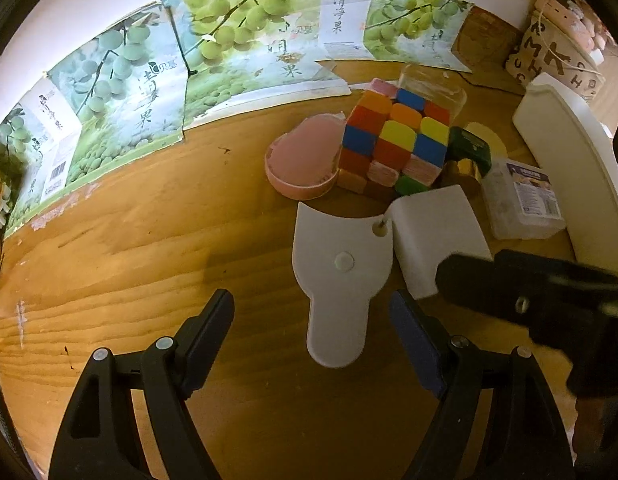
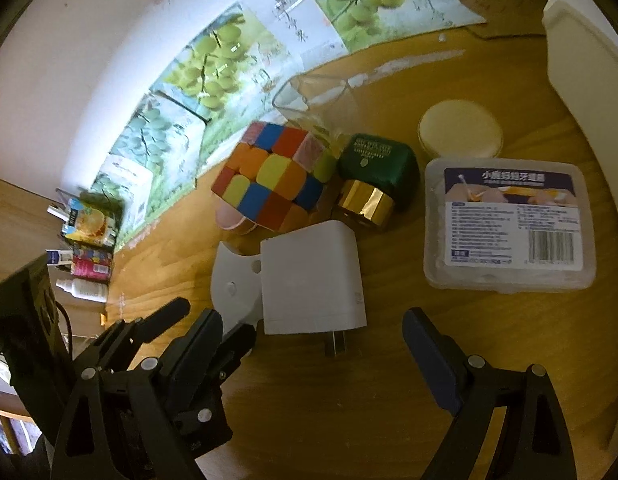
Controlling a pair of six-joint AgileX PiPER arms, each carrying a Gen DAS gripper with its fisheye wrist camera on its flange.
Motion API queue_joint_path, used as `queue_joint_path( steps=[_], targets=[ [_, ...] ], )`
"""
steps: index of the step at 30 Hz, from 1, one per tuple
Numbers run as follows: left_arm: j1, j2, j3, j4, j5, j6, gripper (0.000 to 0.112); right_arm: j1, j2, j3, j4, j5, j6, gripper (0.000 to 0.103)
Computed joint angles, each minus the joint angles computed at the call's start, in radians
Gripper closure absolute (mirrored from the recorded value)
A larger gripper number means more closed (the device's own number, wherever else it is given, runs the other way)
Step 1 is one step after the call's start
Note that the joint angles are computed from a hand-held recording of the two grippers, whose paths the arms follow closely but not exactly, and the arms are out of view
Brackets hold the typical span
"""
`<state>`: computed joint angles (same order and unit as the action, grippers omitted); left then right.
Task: Organize rigid objects
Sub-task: 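Move the left tool to the white toothbrush stand while the right tool approaches the white square charger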
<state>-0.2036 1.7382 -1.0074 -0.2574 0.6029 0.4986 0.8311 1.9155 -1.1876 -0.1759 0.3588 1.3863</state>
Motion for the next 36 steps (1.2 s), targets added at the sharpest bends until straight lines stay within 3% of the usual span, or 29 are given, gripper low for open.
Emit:
queue_joint_path(
  steps=[11, 21, 33, 36],
  targets=[
    [-0.016, 0.024, -0.003, 0.011, -0.045, -0.023, 0.033, -0.018, 0.039, -0.070, 0.054, 0.080, -0.090, 0.011],
    [-0.002, 0.037, -0.007, -0.007, -0.052, -0.016, 0.061, -0.015, 0.087, -0.158, 0.040, 0.159, -0.085, 0.011],
    [0.045, 0.023, 0.004, -0.017, -0.042, 0.005, 0.063, -0.010, 0.152, -0.281, 0.015, 0.273, -0.070, 0.011],
    [0.065, 0.016, 0.011, -0.011, -0.039, 0.001, 0.063, -0.006, 0.185, -0.348, 0.014, 0.351, -0.088, 0.011]
  ],
)
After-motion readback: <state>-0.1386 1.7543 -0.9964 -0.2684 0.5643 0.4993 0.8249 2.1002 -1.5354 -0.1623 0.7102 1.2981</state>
